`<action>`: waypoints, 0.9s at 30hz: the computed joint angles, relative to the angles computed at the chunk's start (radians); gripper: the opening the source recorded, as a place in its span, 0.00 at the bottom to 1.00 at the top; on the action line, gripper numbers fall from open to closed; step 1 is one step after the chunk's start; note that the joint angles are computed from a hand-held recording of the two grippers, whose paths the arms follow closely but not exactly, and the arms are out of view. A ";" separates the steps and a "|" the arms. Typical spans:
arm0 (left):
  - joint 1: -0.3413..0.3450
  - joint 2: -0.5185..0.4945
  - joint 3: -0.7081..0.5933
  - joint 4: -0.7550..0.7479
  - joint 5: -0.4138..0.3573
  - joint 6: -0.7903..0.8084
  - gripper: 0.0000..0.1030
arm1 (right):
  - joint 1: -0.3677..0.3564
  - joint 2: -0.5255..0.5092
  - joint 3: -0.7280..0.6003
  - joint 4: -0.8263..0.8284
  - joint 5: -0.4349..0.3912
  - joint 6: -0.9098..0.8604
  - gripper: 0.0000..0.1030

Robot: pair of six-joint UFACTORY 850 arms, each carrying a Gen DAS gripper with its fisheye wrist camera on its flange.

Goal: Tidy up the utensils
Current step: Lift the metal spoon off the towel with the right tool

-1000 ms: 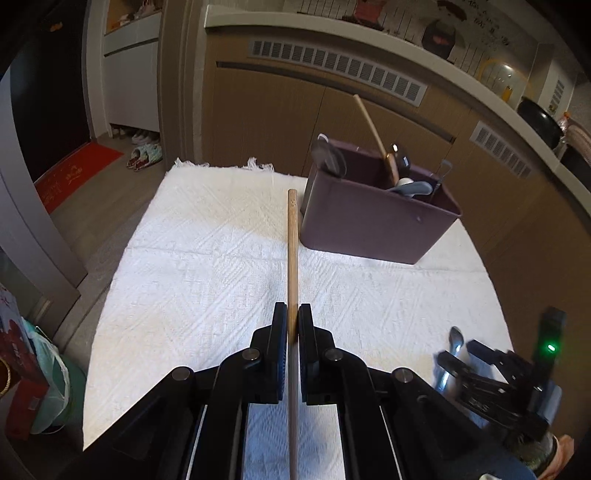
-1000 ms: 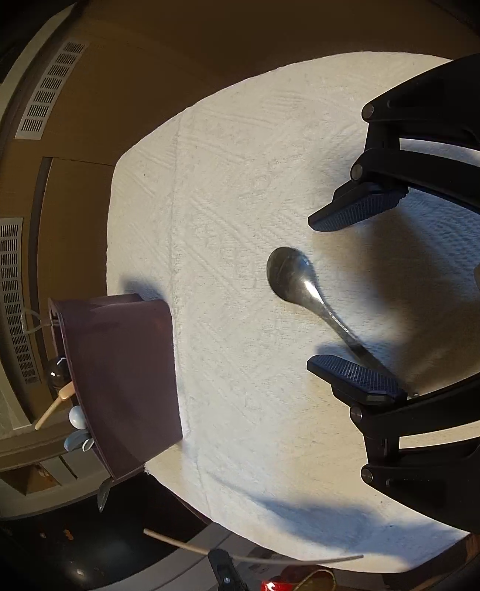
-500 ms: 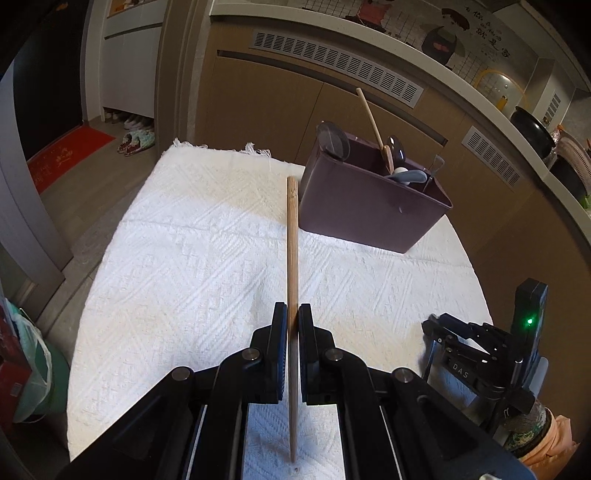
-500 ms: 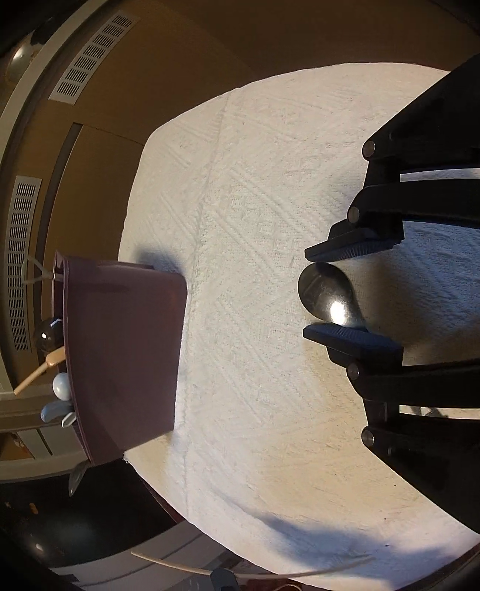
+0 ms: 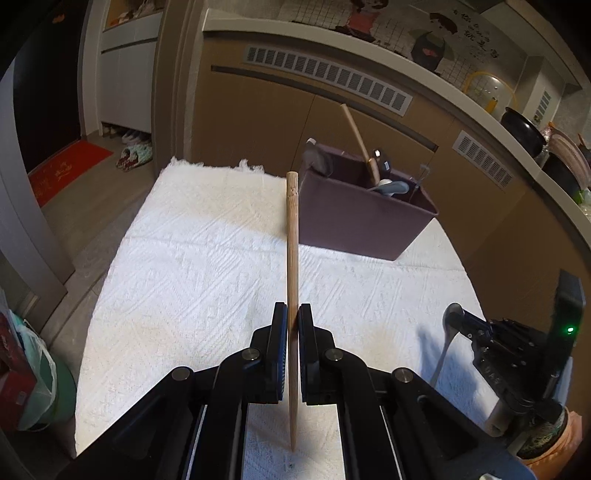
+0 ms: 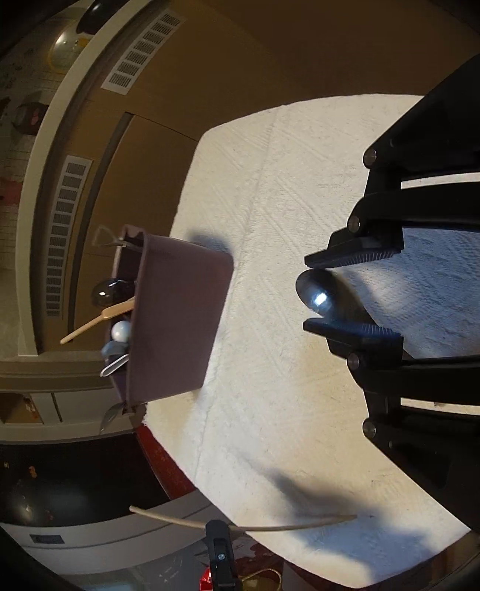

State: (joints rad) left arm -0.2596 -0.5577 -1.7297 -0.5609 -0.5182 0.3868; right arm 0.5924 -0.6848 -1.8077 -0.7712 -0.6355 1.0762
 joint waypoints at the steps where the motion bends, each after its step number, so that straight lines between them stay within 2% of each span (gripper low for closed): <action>1: -0.003 0.007 0.002 -0.006 0.007 0.011 0.04 | 0.004 0.016 0.008 -0.012 0.004 0.005 0.04; 5: -0.014 0.025 0.008 -0.009 0.026 0.029 0.04 | 0.021 0.070 0.040 -0.125 0.008 0.072 0.03; 8: -0.019 0.032 0.011 -0.004 0.028 0.030 0.04 | 0.024 0.081 0.036 -0.140 0.004 0.078 0.03; 10: -0.020 0.034 0.013 -0.003 0.028 0.030 0.04 | 0.016 0.072 0.022 -0.082 -0.005 0.022 0.03; 13: -0.023 0.032 0.015 0.006 0.027 0.017 0.04 | -0.010 0.038 0.011 0.042 -0.018 -0.012 0.09; 15: -0.022 0.029 0.015 0.015 0.024 0.003 0.04 | -0.026 0.017 0.023 0.115 0.000 -0.011 0.24; 16: -0.021 0.026 0.014 0.019 0.021 -0.004 0.04 | -0.029 0.008 0.027 0.122 0.001 0.009 0.27; 20: -0.014 0.018 0.008 0.010 0.020 -0.002 0.04 | -0.033 -0.033 0.009 0.164 0.005 0.033 0.51; 24: -0.005 0.013 0.009 -0.005 0.021 0.005 0.05 | -0.040 -0.097 -0.067 0.212 -0.027 -0.008 0.53; 25: -0.003 0.012 0.010 -0.010 0.022 0.006 0.05 | -0.035 -0.111 -0.085 0.174 -0.048 0.008 0.53; 27: 0.004 0.007 0.007 -0.022 0.019 0.009 0.05 | -0.029 -0.136 -0.125 0.167 -0.082 -0.032 0.49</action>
State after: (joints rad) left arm -0.2560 -0.5506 -1.7225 -0.5831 -0.4995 0.3960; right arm 0.5633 -0.8209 -1.9328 -0.6040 -0.7175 1.0446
